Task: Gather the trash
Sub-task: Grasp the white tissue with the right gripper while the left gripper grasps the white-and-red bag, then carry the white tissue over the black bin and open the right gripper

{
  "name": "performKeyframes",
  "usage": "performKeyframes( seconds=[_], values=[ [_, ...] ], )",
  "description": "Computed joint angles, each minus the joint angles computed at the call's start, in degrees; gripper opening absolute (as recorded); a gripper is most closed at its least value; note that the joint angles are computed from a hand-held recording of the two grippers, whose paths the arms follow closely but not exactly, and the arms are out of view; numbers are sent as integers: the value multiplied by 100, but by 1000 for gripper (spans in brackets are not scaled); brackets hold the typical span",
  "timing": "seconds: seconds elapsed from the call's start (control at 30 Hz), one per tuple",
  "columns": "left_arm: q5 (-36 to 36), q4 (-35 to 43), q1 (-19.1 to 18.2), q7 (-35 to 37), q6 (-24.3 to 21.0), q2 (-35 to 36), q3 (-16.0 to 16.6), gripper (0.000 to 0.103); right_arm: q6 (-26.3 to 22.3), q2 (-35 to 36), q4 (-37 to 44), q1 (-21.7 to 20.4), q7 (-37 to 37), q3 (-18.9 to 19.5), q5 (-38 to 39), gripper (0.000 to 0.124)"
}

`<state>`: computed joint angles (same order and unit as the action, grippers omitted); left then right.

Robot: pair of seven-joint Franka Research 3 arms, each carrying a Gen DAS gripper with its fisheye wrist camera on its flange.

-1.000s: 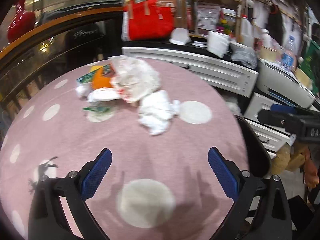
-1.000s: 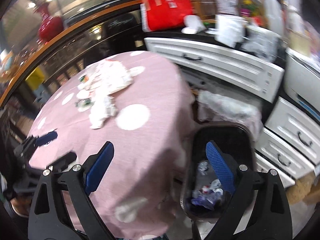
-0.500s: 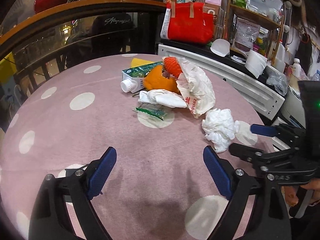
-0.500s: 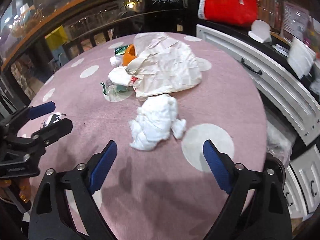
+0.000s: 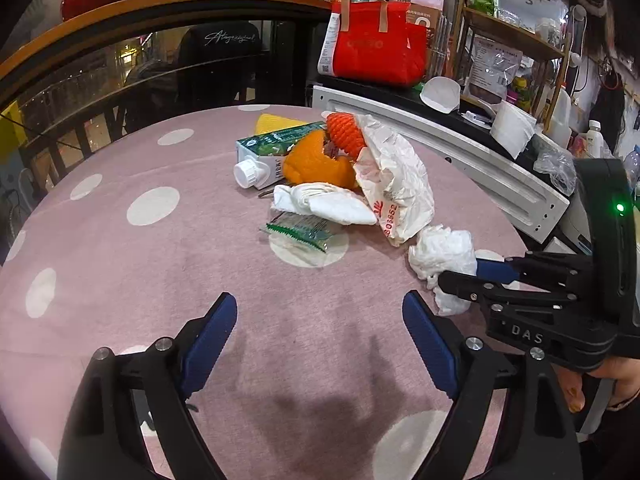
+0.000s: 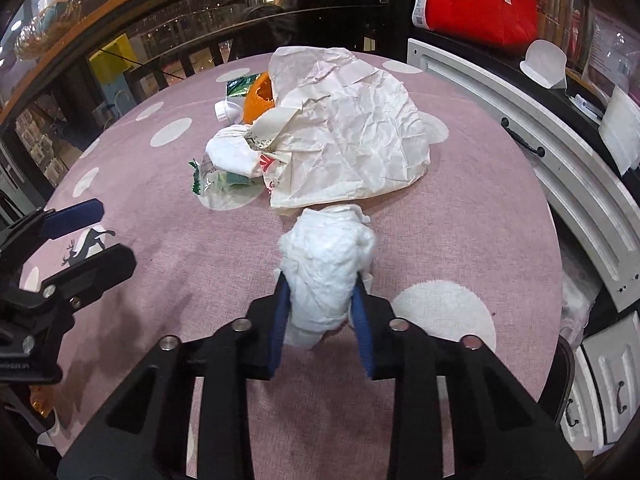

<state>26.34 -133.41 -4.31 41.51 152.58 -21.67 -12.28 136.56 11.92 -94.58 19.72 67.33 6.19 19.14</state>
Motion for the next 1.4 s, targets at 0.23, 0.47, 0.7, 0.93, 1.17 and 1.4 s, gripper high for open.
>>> performKeyframes(
  seconds=[0.23, 0.47, 0.7, 0.93, 1.17, 1.4],
  values=[
    [-218, 470, -127, 431, 396, 521, 166, 81, 225, -448, -519, -120, -300, -8, 389, 25],
    [-943, 1269, -259, 1214, 394, 1340, 340, 77, 325, -813, -949, -195, -571, -68, 638, 25],
    [-1335, 1946, -221, 1807, 160, 1971, 340, 67, 245, -952, -1088, -284, -679, -139, 816, 25],
    [-1671, 2124, -213, 2001, 119, 2144, 303, 31, 244, -1034, -1236, -314, -675, -170, 782, 25],
    [-1608, 2023, -301, 2094, 254, 2038, 236, 17, 231, -1075, -1316, -347, -596, -191, 795, 25],
    [-1450, 1615, -377, 1738, 674, 1710, 174, 15, 350, -1334, -1575, -383, -596, -232, 861, 25]
  ],
)
